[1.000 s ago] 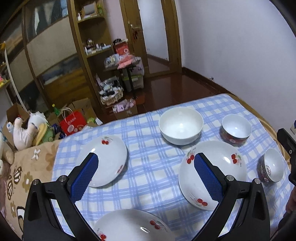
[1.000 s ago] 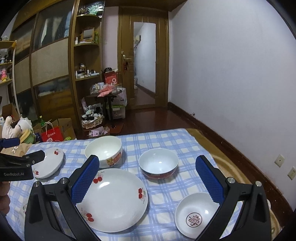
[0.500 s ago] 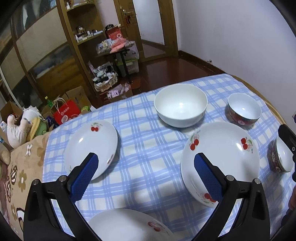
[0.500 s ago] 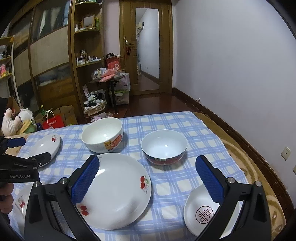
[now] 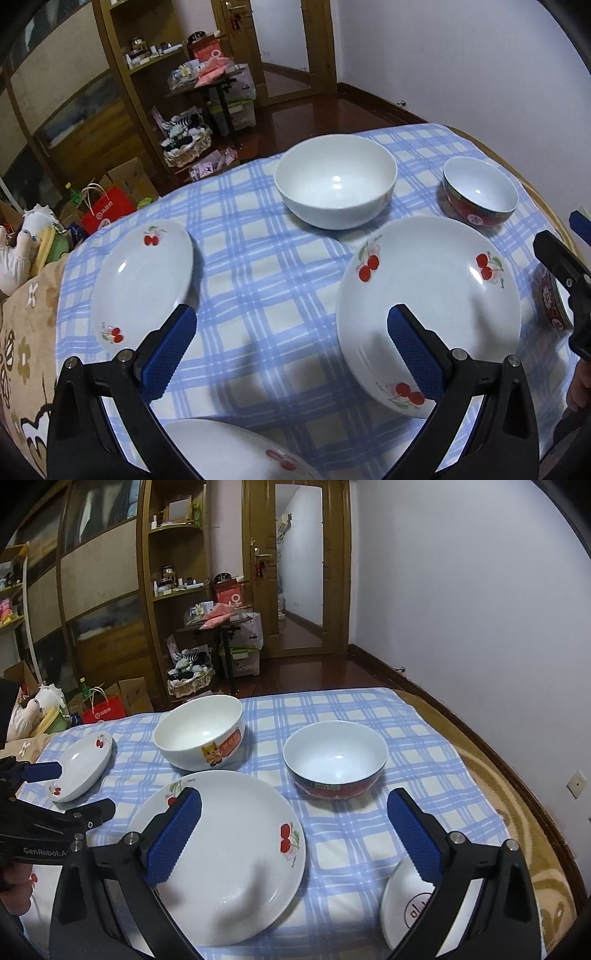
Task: Organize plates and bowls
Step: 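Reach the left tool to the cherry plate rim while the right tool closes on its opposite rim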
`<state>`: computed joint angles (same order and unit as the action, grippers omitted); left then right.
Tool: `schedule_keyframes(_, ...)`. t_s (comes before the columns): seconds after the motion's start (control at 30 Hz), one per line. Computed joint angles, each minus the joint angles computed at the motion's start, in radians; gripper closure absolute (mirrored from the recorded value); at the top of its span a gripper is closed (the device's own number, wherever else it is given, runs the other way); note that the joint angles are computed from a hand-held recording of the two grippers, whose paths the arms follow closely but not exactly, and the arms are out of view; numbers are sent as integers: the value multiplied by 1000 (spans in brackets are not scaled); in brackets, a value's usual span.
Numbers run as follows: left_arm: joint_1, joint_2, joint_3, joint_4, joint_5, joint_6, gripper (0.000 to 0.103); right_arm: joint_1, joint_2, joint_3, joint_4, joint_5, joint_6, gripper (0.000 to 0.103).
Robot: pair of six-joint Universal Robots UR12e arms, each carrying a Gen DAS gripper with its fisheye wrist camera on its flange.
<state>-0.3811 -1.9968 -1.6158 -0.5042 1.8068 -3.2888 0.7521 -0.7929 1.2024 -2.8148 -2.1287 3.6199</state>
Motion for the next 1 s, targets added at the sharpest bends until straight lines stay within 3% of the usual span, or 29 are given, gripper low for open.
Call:
schedule_keyframes(0.23, 1, -14, 8, -38, -16, -7, 1, -11, 8, -3, 36, 36, 23, 4)
schedule_keyframes(0.33, 4, -17, 9, -47, -27, -10, 2, -16, 8, -2, 50, 58, 29, 15)
schedule_keyframes(0.4, 4, -20, 13, -62, -31, -18, 10, -22, 7, 0, 67, 81, 44, 26)
schedule_keyframes(0.53, 13, -22, 16, -93, -74, -33, 15, -34, 3, 8, 90, 139, 91, 43)
schedule_keyframes(0.7, 10, -29, 21, -112, -81, -29, 31, -39, 1, 10, 117, 163, 119, 46)
schedule_keyframes(1.0, 16, -30, 26, -159, -143, -14, 62, -43, 1, 3, 170, 194, 125, 72)
